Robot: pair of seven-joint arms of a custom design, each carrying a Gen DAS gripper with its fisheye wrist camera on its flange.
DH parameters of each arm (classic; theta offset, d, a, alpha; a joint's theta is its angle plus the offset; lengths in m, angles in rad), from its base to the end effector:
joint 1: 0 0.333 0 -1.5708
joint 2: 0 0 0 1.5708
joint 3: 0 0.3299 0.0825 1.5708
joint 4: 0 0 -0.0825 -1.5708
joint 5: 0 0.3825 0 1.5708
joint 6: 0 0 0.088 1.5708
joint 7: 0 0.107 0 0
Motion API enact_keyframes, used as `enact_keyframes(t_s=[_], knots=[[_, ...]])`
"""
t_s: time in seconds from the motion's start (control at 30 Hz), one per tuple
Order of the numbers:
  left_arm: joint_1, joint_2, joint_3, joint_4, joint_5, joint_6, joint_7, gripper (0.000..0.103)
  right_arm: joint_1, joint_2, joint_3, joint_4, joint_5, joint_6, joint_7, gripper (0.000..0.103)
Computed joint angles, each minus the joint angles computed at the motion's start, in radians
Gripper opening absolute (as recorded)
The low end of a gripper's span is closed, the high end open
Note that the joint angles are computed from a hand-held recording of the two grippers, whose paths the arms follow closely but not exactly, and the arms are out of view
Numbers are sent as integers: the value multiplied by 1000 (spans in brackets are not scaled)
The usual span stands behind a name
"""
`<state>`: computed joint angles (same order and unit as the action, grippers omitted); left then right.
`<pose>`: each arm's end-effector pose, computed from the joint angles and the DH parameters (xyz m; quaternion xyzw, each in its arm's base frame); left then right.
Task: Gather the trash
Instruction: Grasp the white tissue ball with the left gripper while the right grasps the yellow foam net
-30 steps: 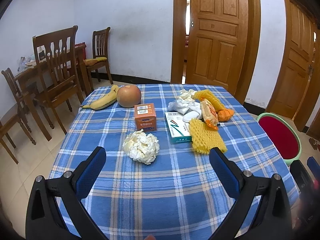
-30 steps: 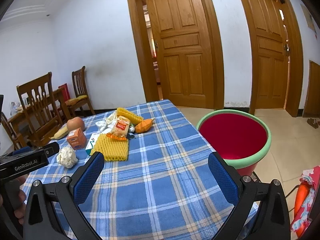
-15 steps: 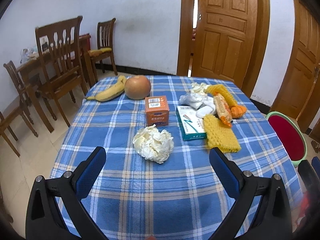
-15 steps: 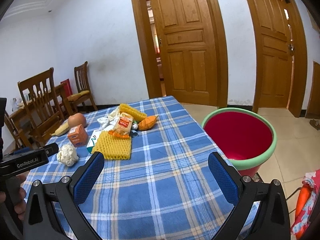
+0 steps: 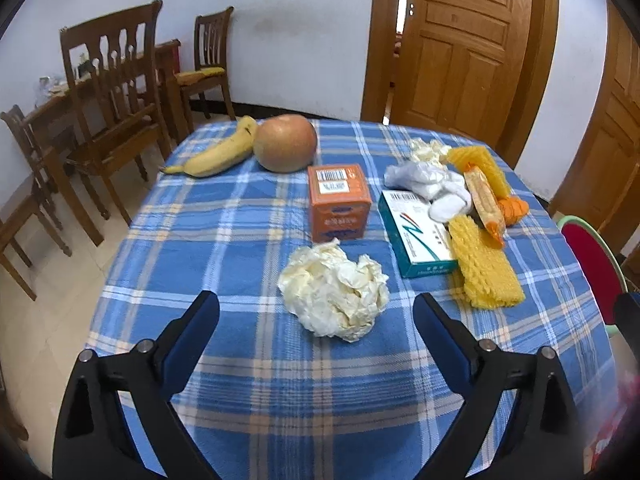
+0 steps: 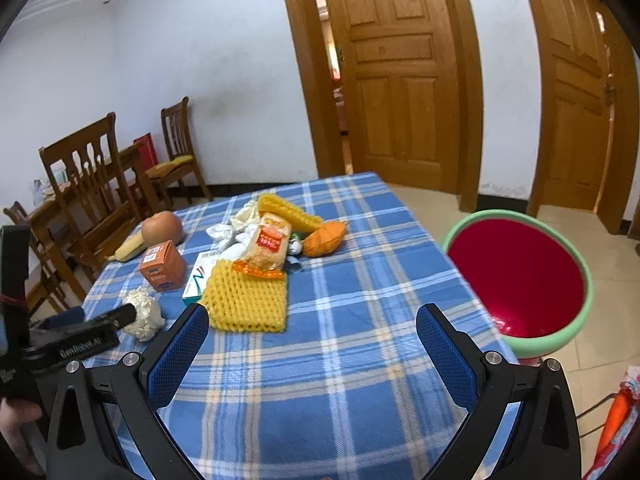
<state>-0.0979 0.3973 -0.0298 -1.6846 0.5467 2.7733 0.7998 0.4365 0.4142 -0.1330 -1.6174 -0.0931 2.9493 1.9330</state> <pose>0.7024 -0.1099 0.4587 -0.7214 0.5856 -0.2523 0.2703 0.6849 0.2394 0.5120 -0.6521 0.6132 -0.2384 0.3767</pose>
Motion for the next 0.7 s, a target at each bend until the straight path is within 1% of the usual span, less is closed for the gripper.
enact_keyframes(t_s=[0.03,0.07,0.1,0.2,0.33,0.4,0.47,0.57,0.63,0.7], knots=[[4,5,-6,6,-9,-5,10,94,-6,9,8,18,6,-28,-10,103],[8,13,-11,15,-19,-10,21,93,-14,29,20,54,13,-74,-24,103],[10,22,-14,24,-26,-11,30,92,-21,42,31,76,17,-97,-37,103],[20,43,-24,50,-56,-19,62,88,-36,81,52,134,31,-151,-67,103],[32,62,-34,71,-94,-17,101,77,-56,137,82,226,68,-221,-105,103],[28,69,-30,80,-103,-26,108,77,-62,169,93,280,81,-254,-128,103],[12,77,-11,91,-91,-42,91,77,-68,199,105,328,95,-284,-154,103],[25,88,-23,101,-114,-51,105,77,-85,243,132,399,137,-328,-201,103],[32,91,-28,99,-131,-46,109,77,-83,266,132,433,149,-349,-216,100],[42,89,-37,92,-147,-31,126,73,-77,289,126,468,151,-366,-224,92]])
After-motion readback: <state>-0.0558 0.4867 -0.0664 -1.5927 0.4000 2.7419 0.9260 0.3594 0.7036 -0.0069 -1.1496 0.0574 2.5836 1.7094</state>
